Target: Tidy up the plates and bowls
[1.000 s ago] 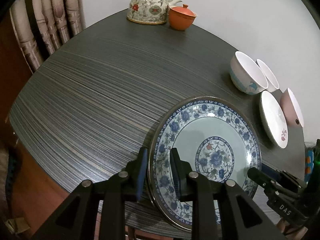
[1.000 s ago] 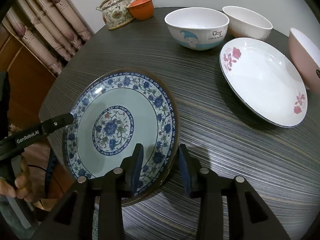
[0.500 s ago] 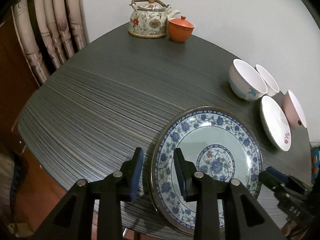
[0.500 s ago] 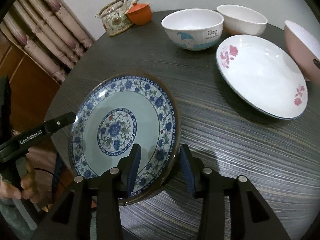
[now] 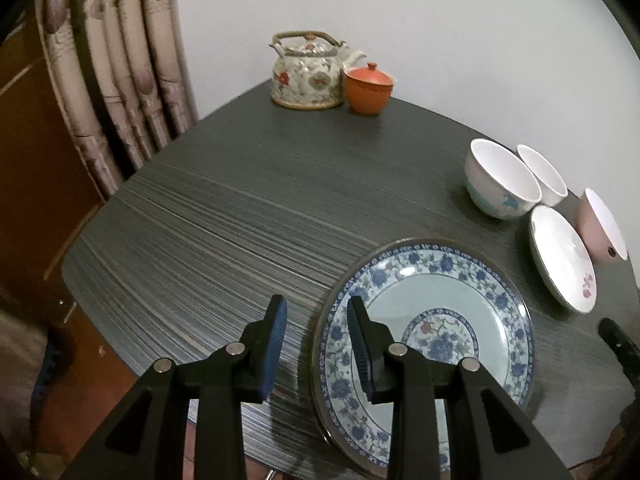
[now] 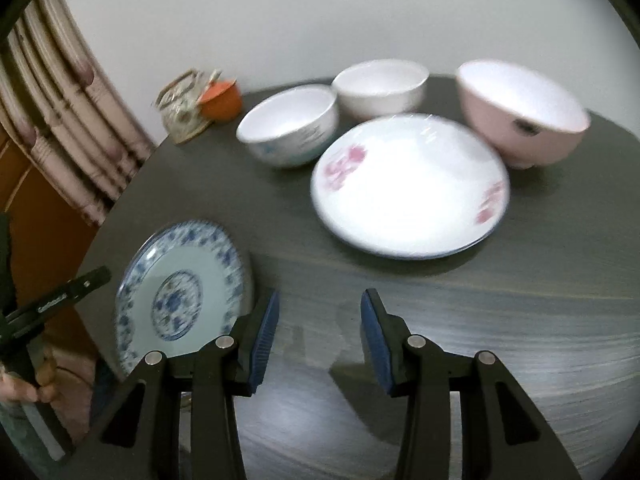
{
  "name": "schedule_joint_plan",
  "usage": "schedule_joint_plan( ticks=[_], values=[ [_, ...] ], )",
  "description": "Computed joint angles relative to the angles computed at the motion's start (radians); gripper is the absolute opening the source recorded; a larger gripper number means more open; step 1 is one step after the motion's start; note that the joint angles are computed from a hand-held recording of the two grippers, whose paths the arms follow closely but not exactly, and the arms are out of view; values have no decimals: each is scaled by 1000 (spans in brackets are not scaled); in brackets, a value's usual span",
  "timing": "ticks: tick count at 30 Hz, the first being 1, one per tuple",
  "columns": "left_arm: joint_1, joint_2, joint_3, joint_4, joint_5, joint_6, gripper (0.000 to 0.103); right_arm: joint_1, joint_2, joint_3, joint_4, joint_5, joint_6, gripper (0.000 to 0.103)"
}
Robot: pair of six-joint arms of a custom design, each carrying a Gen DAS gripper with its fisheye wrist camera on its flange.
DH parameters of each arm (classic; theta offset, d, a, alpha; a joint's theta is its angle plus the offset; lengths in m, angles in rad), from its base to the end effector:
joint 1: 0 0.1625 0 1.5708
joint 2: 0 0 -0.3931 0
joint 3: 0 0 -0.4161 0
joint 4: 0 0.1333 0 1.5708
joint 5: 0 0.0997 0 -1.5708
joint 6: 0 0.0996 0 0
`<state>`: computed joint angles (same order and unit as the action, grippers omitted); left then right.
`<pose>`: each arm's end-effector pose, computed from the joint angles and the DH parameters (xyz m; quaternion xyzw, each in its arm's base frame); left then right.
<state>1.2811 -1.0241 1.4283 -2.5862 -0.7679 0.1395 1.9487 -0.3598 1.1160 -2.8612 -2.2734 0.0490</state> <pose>-0.0059 -0.7373 0.3352 0.0721 0.8827 -0.3041 0.3508 0.3575 -0.7136 0.0007 0.0587 -0.9083 0.3125 0.2719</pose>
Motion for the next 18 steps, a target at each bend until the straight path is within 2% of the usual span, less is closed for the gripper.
schedule_joint_plan(
  ticks=[4,6,7,8,13,18],
  values=[
    [-13,4,25,-48,10,2,32,-3,-21,55,-160,-61,-70,53],
    [-27,8,33,-35,6,18,36,-11,-40,82,-194,-70,-69,54],
    [-34,9,35,-31,-3,27,43,-16,-52,94,-200,-70,-61,54],
    [-39,10,37,-29,-20,32,44,-21,-63,107,-210,-67,-53,54],
    [-67,45,-7,28,-129,30,49,-41,-99,143,-233,-60,-48,54],
    [-90,119,-88,70,-181,40,53,-60,-119,152,-220,-58,-52,54]
  ],
)
